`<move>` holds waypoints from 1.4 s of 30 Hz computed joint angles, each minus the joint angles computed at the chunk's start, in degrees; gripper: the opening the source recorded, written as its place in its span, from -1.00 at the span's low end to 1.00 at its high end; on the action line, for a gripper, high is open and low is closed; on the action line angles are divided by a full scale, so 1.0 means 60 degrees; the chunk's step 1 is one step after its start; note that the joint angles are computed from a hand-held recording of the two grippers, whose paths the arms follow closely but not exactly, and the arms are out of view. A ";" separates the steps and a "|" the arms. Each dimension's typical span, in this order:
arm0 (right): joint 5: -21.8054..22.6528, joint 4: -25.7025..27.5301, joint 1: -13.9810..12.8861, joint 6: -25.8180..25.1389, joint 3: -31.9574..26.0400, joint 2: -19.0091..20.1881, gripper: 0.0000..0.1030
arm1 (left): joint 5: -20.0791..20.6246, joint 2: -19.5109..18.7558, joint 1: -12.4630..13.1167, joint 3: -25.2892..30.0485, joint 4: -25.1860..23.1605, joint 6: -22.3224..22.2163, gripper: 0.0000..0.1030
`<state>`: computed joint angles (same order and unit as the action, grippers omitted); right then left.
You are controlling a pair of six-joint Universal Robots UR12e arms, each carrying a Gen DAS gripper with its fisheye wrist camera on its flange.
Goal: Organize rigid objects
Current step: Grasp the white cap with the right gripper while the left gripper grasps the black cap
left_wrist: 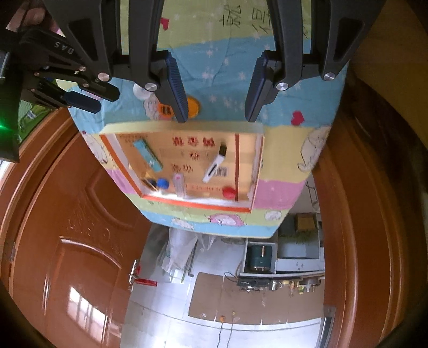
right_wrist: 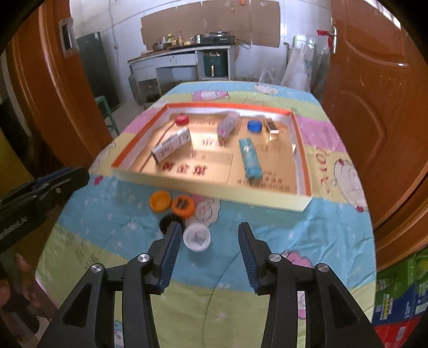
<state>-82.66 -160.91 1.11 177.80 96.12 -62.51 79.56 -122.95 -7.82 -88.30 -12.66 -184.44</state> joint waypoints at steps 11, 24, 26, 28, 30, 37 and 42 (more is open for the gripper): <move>-0.0147 -0.0650 0.0189 -0.0651 0.0282 0.0408 -0.11 | -0.0202 0.0006 -0.0002 -0.0406 0.0227 0.0306 -0.15; -0.0248 -0.0788 0.0248 -0.1081 -0.0065 0.0794 -0.41 | -0.0416 -0.0158 -0.0079 -0.0253 -0.0120 0.0815 -0.15; -0.0133 -0.0803 0.0208 -0.1042 -0.0079 0.0810 -0.42 | -0.0461 -0.0196 -0.0103 -0.0198 -0.0218 0.0879 -0.15; -0.0058 -0.0875 0.0160 -0.0940 -0.0043 0.0789 -0.42 | -0.0587 -0.0253 -0.0135 -0.0109 -0.0367 0.0967 -0.14; -0.0029 -0.1072 0.0082 -0.0737 0.0070 0.0716 -0.42 | -0.0696 -0.0330 -0.0193 0.0022 -0.0572 0.1105 -0.15; 0.0009 -0.1662 -0.0262 0.0024 0.0612 0.0328 -0.41 | -0.1131 -0.0660 -0.0399 0.0535 -0.1474 0.1449 -0.15; 0.0164 -0.1778 -0.0453 0.0352 0.0858 0.0157 -0.41 | -0.1063 -0.0891 -0.0516 0.0831 -0.1808 0.1415 -0.15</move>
<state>-81.68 -171.58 -1.61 179.91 101.27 -61.57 73.18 -128.30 -10.92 -83.31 -23.51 -175.95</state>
